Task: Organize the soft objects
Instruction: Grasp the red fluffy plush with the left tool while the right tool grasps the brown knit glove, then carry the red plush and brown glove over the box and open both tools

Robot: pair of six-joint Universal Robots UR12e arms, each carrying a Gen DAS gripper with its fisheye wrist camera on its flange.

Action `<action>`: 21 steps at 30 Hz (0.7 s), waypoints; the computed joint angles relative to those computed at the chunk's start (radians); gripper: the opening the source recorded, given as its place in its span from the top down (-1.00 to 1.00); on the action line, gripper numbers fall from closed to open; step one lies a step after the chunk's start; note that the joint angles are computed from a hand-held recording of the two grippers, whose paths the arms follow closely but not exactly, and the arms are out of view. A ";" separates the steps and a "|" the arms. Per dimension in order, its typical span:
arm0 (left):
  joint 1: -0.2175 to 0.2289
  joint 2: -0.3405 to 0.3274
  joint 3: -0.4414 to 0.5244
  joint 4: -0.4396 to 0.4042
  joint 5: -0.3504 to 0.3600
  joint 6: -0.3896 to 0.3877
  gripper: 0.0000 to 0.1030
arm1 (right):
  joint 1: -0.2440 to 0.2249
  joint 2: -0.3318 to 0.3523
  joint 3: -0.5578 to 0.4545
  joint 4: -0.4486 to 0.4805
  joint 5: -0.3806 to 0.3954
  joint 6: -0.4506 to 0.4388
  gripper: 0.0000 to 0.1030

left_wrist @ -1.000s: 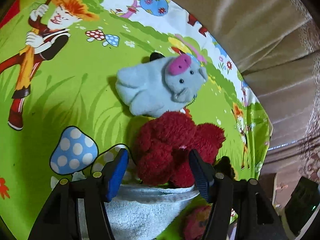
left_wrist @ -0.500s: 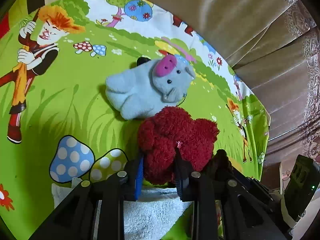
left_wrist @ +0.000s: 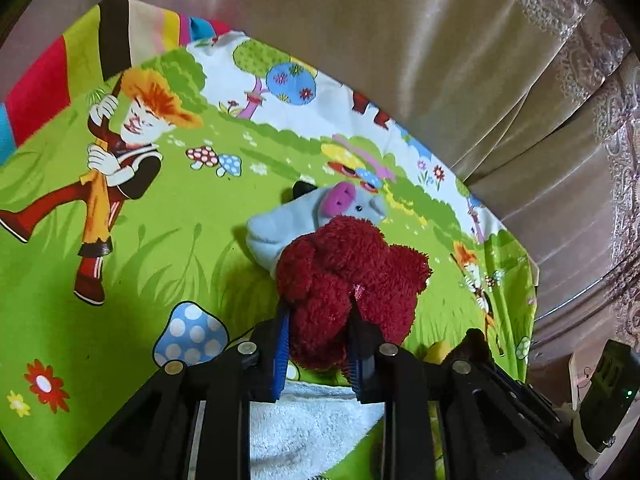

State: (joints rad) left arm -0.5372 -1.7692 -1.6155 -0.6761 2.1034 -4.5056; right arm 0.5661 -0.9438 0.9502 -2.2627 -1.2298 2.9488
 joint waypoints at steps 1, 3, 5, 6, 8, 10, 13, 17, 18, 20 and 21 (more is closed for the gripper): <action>-0.005 0.000 0.004 -0.001 0.010 0.001 0.51 | -0.002 -0.006 0.008 -0.008 -0.002 0.002 0.59; -0.011 -0.003 0.012 -0.001 0.021 0.001 0.51 | -0.006 -0.018 0.025 -0.022 -0.004 0.008 0.59; -0.019 -0.005 0.021 0.002 0.031 0.005 0.51 | -0.013 -0.032 0.043 -0.029 -0.002 0.015 0.59; -0.023 -0.006 0.026 0.003 0.035 0.006 0.51 | -0.016 -0.039 0.053 -0.034 -0.003 0.018 0.59; -0.032 -0.012 0.038 0.006 0.042 0.009 0.51 | -0.023 -0.055 0.075 -0.046 -0.007 0.023 0.59; -0.041 -0.018 0.052 0.005 0.051 0.013 0.51 | -0.031 -0.070 0.097 -0.058 -0.006 0.031 0.59; -0.056 -0.029 0.073 0.008 0.060 0.020 0.51 | -0.043 -0.092 0.127 -0.074 -0.006 0.042 0.59; -0.076 -0.042 0.095 0.014 0.068 0.024 0.51 | -0.062 -0.121 0.165 -0.092 -0.004 0.058 0.59; -0.082 -0.047 0.102 0.018 0.066 0.023 0.51 | -0.067 -0.129 0.177 -0.097 -0.003 0.062 0.59; -0.090 -0.054 0.112 0.024 0.062 0.021 0.51 | -0.078 -0.144 0.197 -0.105 -0.002 0.070 0.59; -0.094 -0.059 0.117 0.036 0.056 0.023 0.51 | -0.084 -0.153 0.210 -0.112 -0.005 0.073 0.59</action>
